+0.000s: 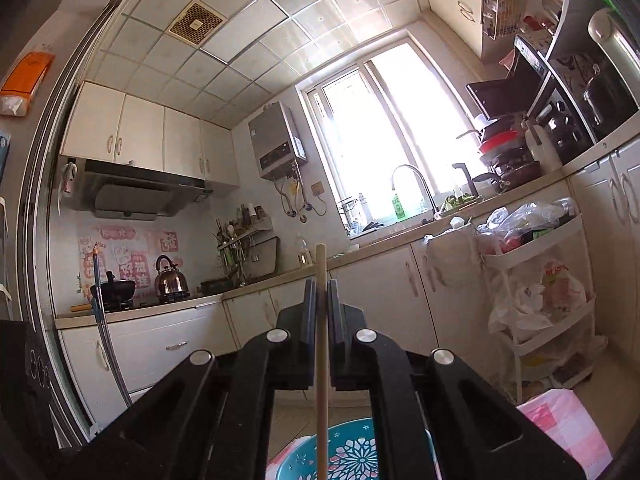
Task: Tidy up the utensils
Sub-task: 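Lower the chopstick into the teal bin and open the right tool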
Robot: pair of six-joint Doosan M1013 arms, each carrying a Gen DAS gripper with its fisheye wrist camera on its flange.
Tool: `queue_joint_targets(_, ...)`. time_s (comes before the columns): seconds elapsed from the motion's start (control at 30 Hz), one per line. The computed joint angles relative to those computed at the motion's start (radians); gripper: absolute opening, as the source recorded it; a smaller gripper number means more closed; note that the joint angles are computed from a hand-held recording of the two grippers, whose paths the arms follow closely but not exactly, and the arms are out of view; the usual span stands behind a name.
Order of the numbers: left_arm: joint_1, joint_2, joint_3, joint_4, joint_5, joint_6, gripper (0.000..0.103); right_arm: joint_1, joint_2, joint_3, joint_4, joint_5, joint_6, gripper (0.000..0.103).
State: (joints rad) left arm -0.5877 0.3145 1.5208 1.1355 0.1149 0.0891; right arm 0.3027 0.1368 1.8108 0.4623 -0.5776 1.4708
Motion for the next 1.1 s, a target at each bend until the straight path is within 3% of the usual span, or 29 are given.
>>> queue_joint_targets(0.27,-0.003,0.002,0.001,-0.020,0.000,0.021,0.041,0.002,-0.012,0.004,-0.026,-0.011,0.032,0.006)
queue_joint_targets(0.4,-0.004,0.003,0.000,0.028,0.006,-0.028,0.041,0.006,-0.016,0.001,-0.023,-0.046,0.017,0.006)
queue_joint_targets(0.67,-0.003,0.005,0.005,0.048,0.008,-0.052,0.042,0.013,0.004,-0.009,0.038,-0.107,-0.106,0.006)
queue_joint_targets(0.87,-0.003,0.004,0.007,0.013,0.007,-0.015,0.042,0.009,0.039,-0.013,0.105,-0.027,-0.184,0.006)
queue_joint_targets(1.1,-0.002,0.003,0.010,-0.006,0.006,0.000,0.042,0.008,0.046,-0.004,0.143,0.002,-0.209,0.006)
